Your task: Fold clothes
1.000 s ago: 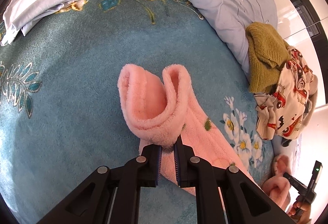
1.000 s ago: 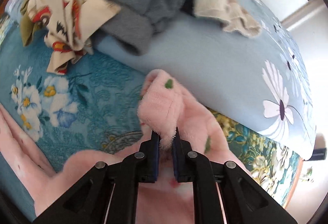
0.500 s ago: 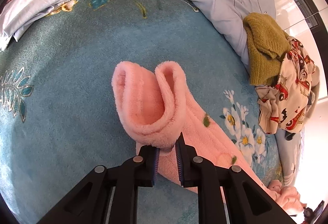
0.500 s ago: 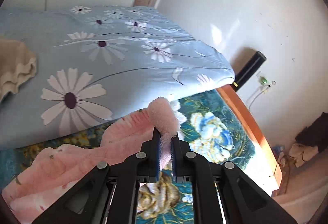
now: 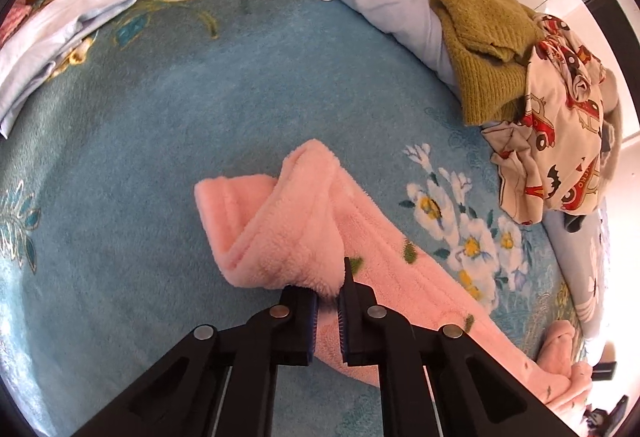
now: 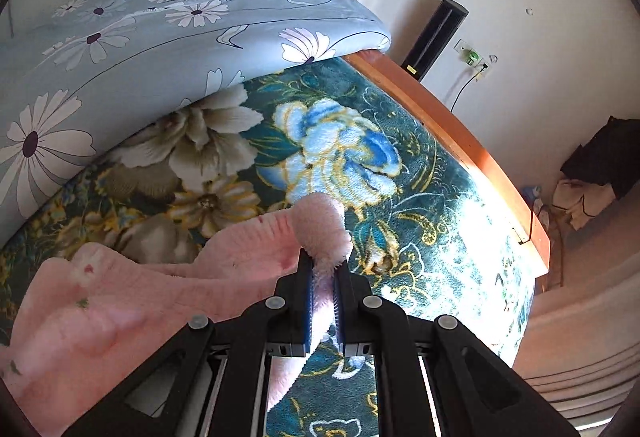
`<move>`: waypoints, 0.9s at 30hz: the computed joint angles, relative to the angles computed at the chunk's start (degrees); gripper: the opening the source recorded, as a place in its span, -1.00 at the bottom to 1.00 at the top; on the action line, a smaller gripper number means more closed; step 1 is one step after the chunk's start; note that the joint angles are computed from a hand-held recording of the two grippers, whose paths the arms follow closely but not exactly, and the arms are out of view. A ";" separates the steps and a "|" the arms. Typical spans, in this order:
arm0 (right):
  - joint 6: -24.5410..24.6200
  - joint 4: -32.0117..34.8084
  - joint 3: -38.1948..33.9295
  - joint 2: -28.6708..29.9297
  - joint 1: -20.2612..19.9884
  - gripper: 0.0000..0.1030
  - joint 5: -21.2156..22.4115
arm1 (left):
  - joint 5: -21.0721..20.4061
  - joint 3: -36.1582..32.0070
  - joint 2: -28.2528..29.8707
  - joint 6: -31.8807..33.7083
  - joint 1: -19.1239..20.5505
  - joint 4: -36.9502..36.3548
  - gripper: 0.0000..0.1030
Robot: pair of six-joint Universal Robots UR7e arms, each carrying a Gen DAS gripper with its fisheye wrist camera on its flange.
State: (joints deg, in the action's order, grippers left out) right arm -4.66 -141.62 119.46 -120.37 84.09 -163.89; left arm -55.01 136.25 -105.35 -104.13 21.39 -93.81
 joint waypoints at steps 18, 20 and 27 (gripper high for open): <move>-1.04 -7.42 -7.11 12.46 12.00 -0.83 4.18 | 6.57 -11.37 4.93 13.07 7.73 -6.09 0.20; 1.38 -4.76 -5.46 10.99 10.82 -0.83 4.63 | 4.04 -7.50 2.54 9.02 6.91 -8.01 0.20; 5.23 3.55 -0.55 5.78 10.17 -0.81 5.45 | 0.25 6.20 -5.95 -4.23 -1.27 -14.68 0.20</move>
